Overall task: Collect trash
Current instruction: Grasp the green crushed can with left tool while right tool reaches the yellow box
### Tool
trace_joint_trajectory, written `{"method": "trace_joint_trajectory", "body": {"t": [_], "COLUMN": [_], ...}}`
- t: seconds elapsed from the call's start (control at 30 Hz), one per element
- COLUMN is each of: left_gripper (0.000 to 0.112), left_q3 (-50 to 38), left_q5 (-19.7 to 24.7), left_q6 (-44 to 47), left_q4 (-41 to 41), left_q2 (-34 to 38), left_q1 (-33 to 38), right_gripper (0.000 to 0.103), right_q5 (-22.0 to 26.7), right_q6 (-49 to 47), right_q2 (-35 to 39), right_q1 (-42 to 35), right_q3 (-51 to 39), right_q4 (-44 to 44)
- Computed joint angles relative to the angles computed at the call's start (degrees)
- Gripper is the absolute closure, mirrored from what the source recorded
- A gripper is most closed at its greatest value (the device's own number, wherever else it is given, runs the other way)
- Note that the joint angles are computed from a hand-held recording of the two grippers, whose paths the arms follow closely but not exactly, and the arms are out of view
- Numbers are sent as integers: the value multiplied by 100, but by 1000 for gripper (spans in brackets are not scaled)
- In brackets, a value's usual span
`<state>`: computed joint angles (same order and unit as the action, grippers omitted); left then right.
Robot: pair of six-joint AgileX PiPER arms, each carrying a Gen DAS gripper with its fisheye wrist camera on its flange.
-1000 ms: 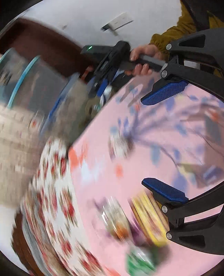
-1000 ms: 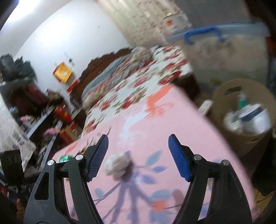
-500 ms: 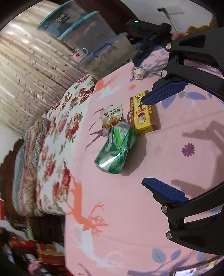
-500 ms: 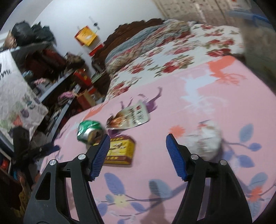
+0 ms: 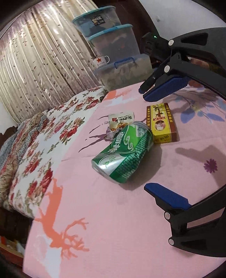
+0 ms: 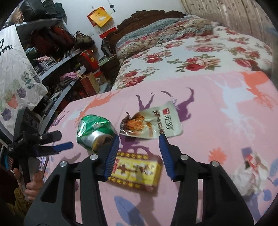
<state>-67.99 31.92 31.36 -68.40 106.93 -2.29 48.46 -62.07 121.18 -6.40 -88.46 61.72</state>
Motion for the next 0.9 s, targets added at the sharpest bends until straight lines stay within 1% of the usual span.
{"method": "trace_joint_trajectory", "body": {"t": [0.13, 0.27, 0.47, 0.5, 0.53, 0.57, 0.6, 0.63, 0.67, 0.7, 0.8, 0.9], "left_gripper": [21, 20, 21, 24, 44, 55, 75, 81, 81, 81, 82, 82], "left_q3": [-249, -338, -503, -498, -479, -532, -569, -541, -503, -441, -208, 180], "left_q5": [271, 425, 355, 334, 327, 377, 518, 637, 746, 746, 576, 634], "left_q6": [194, 375, 275, 299, 378, 362, 315, 467, 585, 657, 745, 1066], "left_q4": [-446, -969, -1171, -1238, -1346, -1344, -1355, -1550, -1709, -1770, -1696, -1846], "left_q2": [366, 595, 771, 788, 802, 860, 944, 1002, 1029, 998, 744, 472], "left_q1": [96, 157, 121, 121, 128, 146, 189, 238, 284, 296, 269, 319], "right_gripper": [53, 53, 53, 53, 53, 53, 53, 53, 53, 53, 53, 53], "right_q5": [-23, -74, -104, -104, -105, -120, -129, -143, -157, -168, -244, -281], "right_q6": [212, 296, 215, 188, 150, 122, 73, 36, -5, -37, -148, -282], "right_q2": [185, 295, 276, 265, 231, 183, 150, 117, 84, 62, -34, -111], "right_q1": [154, 299, 314, 307, 294, 297, 288, 287, 285, 283, 279, 235], "right_q3": [-182, -221, -130, -106, -62, -2, 48, 93, 143, 180, 360, 550], "right_q4": [-105, -247, -205, -182, -156, -136, -110, -92, -79, -74, -25, 84]}}
